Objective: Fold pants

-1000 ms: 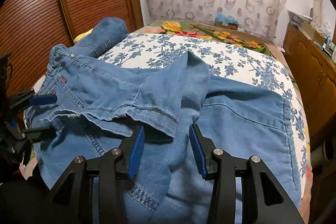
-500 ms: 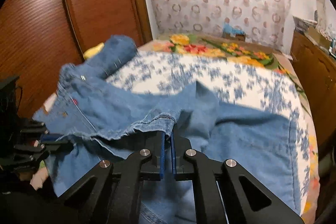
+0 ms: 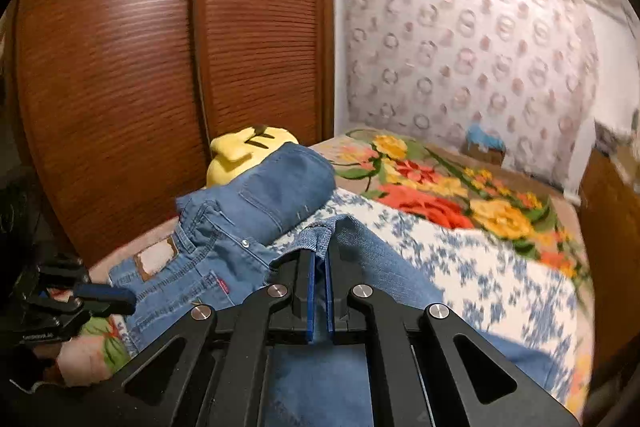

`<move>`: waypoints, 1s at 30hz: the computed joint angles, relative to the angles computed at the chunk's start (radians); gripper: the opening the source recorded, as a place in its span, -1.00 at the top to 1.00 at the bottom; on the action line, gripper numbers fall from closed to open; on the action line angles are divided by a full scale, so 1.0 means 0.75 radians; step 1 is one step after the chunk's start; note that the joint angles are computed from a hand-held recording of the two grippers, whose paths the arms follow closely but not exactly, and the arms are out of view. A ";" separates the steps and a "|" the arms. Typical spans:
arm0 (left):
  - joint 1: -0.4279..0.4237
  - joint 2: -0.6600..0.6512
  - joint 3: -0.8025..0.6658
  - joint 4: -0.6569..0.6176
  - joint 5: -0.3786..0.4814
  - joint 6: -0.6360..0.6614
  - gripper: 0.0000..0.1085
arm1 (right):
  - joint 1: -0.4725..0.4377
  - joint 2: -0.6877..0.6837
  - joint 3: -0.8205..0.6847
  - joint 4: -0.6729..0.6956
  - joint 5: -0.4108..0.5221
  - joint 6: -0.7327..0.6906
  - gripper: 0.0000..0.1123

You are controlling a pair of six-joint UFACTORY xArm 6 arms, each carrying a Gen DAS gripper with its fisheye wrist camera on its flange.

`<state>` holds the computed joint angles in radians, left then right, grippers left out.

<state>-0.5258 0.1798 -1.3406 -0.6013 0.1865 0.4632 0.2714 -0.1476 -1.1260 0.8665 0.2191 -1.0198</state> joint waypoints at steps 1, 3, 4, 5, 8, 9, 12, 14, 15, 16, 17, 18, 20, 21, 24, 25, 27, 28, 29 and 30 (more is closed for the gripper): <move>0.015 0.026 -0.028 0.000 0.048 -0.006 0.84 | 0.010 0.002 0.004 -0.057 -0.012 0.034 0.93; 0.022 0.059 -0.055 -0.009 0.083 -0.008 0.46 | 0.008 0.012 0.004 -0.086 0.003 0.046 0.93; 0.020 0.081 -0.068 -0.021 0.086 -0.002 0.14 | 0.003 0.016 0.007 -0.108 0.002 0.059 0.93; 0.017 0.093 -0.075 -0.054 0.089 0.031 -0.03 | -0.007 0.024 0.001 -0.120 0.012 0.066 0.93; 0.006 0.134 -0.111 -0.159 0.125 0.119 -0.10 | -0.036 0.044 -0.011 -0.181 0.039 0.123 0.93; 0.002 0.159 -0.136 -0.185 0.144 0.140 -0.10 | -0.042 0.058 -0.032 -0.223 0.053 0.166 0.93; 0.000 0.239 -0.220 -0.111 0.209 0.077 -0.10 | -0.060 0.071 -0.057 -0.268 0.073 0.231 0.93; -0.006 0.297 -0.291 -0.100 0.255 0.080 -0.10 | -0.080 0.070 -0.065 -0.235 0.087 0.226 0.93; -0.007 0.330 -0.332 -0.081 0.287 0.065 -0.10 | -0.083 0.073 -0.073 -0.235 0.092 0.236 0.93; -0.009 0.365 -0.371 -0.049 0.310 0.036 -0.10 | -0.089 0.068 -0.071 -0.219 0.096 0.230 0.93; -0.011 0.385 -0.394 -0.034 0.322 0.020 -0.03 | -0.085 0.072 -0.074 -0.213 0.093 0.236 0.93; -0.015 0.405 -0.415 -0.015 0.332 -0.001 0.12 | -0.088 0.067 -0.070 -0.180 0.095 0.216 0.93; -0.025 0.396 -0.407 -0.037 0.328 0.021 0.75 | -0.087 0.060 -0.061 -0.144 0.090 0.197 0.93; -0.034 0.366 -0.373 -0.105 0.301 0.091 0.78 | -0.088 0.056 -0.059 -0.130 0.090 0.190 0.93; -0.036 0.254 -0.266 -0.264 0.256 0.225 0.86 | -0.073 0.064 -0.070 -0.055 0.085 0.124 0.93; -0.034 0.214 -0.227 -0.294 0.238 0.249 0.86 | -0.067 0.060 -0.075 -0.029 0.092 0.101 0.93; -0.028 0.123 -0.136 -0.364 0.201 0.306 0.86 | -0.050 0.062 -0.095 0.024 0.104 0.054 0.93; -0.020 0.084 -0.097 -0.377 0.188 0.313 0.86 | -0.036 0.065 -0.108 0.051 0.112 0.027 0.93; -0.011 0.048 -0.062 -0.382 0.177 0.316 0.86 | -0.019 0.072 -0.128 0.067 0.123 0.008 0.93; -0.001 0.017 -0.029 -0.391 0.165 0.327 0.86 | -0.004 0.085 -0.146 0.075 0.128 -0.005 0.93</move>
<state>-0.5269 0.1923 -1.3623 -0.8947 0.3104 0.7086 0.2681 -0.0839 -1.2357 0.9225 0.3148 -1.0239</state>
